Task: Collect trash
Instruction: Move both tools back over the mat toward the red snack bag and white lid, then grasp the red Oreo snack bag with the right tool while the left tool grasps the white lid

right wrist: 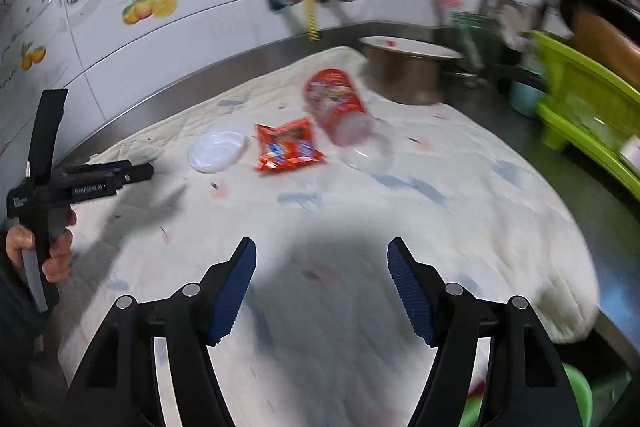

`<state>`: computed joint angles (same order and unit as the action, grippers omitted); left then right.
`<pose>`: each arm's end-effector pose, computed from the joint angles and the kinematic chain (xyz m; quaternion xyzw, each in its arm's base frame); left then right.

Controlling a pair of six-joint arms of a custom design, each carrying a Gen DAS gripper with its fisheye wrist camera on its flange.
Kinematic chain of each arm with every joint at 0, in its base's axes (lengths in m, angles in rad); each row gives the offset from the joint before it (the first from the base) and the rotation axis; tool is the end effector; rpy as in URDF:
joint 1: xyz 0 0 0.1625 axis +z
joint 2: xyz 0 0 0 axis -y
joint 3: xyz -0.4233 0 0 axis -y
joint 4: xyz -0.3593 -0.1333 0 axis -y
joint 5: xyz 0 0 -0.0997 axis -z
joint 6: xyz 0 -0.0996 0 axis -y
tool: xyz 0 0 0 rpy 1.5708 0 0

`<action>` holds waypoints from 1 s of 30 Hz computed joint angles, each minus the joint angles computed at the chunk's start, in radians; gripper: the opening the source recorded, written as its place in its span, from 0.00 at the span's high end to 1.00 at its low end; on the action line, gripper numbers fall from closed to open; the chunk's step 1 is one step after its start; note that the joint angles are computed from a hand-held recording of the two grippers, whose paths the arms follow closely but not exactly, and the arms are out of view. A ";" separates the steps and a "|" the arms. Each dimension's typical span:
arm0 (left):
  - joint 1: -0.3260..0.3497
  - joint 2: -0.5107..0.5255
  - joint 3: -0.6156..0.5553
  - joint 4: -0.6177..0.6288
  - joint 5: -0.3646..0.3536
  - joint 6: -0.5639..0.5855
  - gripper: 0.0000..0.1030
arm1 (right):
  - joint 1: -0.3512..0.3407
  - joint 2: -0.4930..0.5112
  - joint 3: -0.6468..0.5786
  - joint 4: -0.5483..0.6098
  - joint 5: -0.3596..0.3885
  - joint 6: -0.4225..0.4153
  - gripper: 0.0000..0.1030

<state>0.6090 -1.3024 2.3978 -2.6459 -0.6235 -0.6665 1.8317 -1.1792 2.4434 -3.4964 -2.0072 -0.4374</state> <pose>-0.1852 -0.3903 0.1910 0.1355 0.8795 -0.3255 0.3197 0.1924 -0.3669 0.2012 0.2498 -0.8917 0.2977 0.2319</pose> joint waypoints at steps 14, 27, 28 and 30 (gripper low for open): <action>0.099 -0.016 -0.017 -0.119 0.011 0.127 0.25 | 0.000 0.287 -0.385 0.208 0.027 -0.092 0.23; 0.169 0.086 -0.119 -0.175 -0.024 0.236 0.31 | -0.034 0.415 -0.548 0.313 -0.017 -0.062 0.23; 0.178 0.100 -0.133 -0.178 -0.031 0.247 0.33 | -0.036 0.417 -0.550 0.315 -0.019 -0.060 0.28; 0.195 0.126 -0.156 -0.183 -0.043 0.255 0.37 | -0.046 0.411 -0.545 0.326 -0.005 -0.054 0.37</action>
<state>0.8039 -1.1767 2.2420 -2.8285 -0.6670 -0.4114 1.7862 -0.7681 1.8986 -3.1703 -2.0121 -0.4910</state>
